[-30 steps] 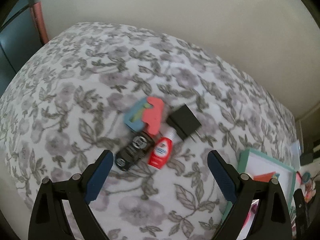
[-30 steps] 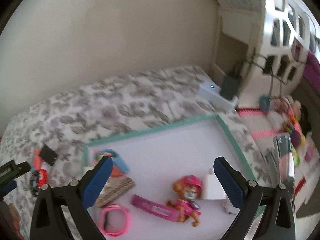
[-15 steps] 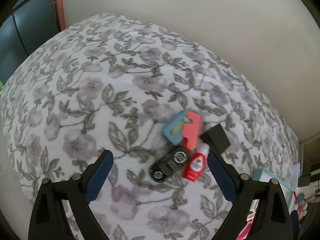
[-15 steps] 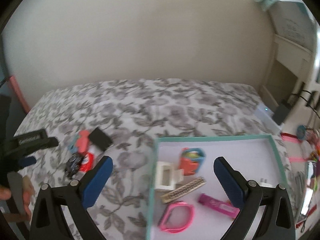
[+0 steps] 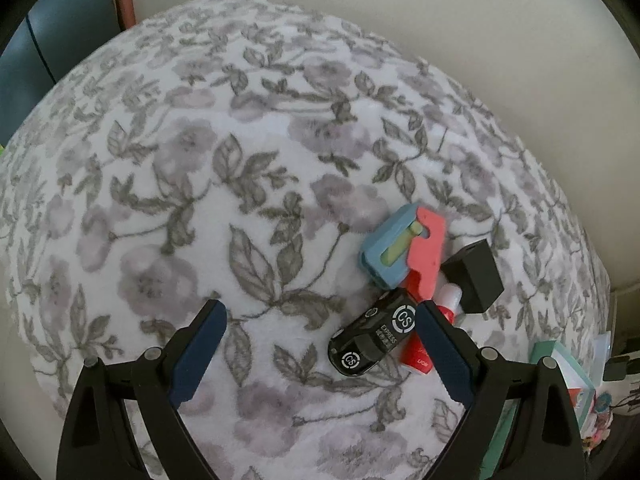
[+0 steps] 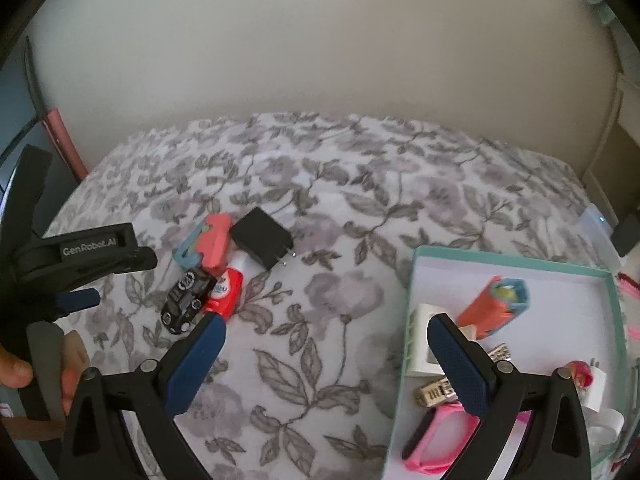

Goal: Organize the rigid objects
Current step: 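Move both open grippers back over the pile of items, then grasp the black CS toy car with the left gripper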

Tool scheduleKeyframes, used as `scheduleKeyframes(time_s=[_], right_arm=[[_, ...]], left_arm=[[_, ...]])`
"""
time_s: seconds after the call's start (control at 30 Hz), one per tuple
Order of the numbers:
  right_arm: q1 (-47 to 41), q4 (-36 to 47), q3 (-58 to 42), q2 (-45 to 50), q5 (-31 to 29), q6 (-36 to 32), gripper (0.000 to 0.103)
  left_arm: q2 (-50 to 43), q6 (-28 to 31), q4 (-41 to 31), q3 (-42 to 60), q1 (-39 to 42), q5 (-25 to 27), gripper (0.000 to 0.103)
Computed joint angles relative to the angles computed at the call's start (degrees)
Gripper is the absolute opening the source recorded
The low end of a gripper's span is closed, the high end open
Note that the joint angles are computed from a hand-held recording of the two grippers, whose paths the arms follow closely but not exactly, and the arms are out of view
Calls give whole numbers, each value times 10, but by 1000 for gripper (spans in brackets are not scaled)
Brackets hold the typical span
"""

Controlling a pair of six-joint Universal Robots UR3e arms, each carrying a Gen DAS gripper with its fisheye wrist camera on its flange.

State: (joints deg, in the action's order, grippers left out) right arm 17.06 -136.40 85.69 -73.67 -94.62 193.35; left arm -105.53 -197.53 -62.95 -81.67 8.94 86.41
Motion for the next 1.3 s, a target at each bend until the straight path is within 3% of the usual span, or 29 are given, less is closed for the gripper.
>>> scheduleKeyframes(time_s=[0.43, 0.73, 0.83, 1.07, 1.3], right_arm=[[0, 23, -34, 54, 17, 1, 102], [-3, 29, -31, 53, 19, 0, 102], [-2, 31, -32, 54, 18, -1, 102], [2, 37, -39, 61, 17, -5, 102], [-1, 41, -44, 71, 21, -3, 102]], left_arm=[[-78, 58, -27, 54, -31, -17, 95], [-99, 43, -10, 64, -45, 7, 93], [-91, 49, -6, 54, -40, 6, 89], [-87, 76, -19, 59, -41, -17, 60], [-82, 80, -7, 47, -42, -24, 50]])
